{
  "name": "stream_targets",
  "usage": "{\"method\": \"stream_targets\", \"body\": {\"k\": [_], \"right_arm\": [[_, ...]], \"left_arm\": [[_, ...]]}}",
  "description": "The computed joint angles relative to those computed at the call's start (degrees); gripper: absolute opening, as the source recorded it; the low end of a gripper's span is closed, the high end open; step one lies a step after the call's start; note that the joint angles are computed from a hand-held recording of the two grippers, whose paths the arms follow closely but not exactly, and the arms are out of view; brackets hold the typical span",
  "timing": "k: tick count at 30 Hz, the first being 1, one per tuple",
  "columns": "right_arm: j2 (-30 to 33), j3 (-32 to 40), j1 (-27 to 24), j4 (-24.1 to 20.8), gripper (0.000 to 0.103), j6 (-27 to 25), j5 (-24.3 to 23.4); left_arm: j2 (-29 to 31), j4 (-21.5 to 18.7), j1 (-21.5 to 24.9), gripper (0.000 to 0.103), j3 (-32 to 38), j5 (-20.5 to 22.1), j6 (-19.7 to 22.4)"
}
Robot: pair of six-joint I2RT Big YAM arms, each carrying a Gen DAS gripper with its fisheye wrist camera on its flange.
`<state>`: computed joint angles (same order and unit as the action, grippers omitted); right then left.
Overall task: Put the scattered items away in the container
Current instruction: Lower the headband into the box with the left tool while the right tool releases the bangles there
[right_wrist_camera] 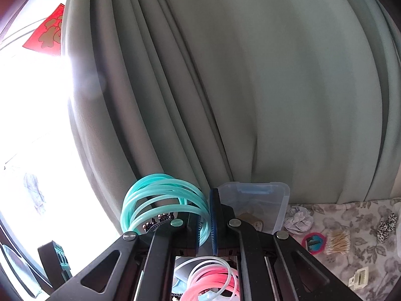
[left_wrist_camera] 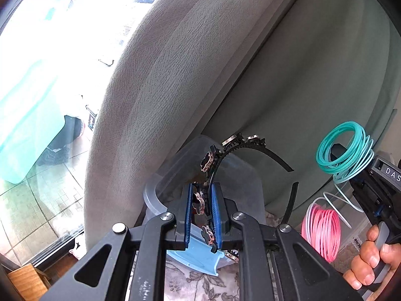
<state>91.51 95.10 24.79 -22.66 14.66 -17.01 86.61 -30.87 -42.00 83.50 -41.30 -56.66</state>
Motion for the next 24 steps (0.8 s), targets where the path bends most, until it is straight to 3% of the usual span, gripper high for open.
{"method": "stream_targets", "body": {"k": [13,24], "right_arm": [[8.6,8.8,0.9,-2.0,0.007,0.3,-2.1],[14.1,11.9,0.4,-5.1,0.008,1.6,-2.7]], "left_arm": [[0.4,-4.6,0.6,0.015,1.3,-0.8,-2.4],[1.1,-7.3,0.7,0.015,1.5,-0.7,-4.5]]}}
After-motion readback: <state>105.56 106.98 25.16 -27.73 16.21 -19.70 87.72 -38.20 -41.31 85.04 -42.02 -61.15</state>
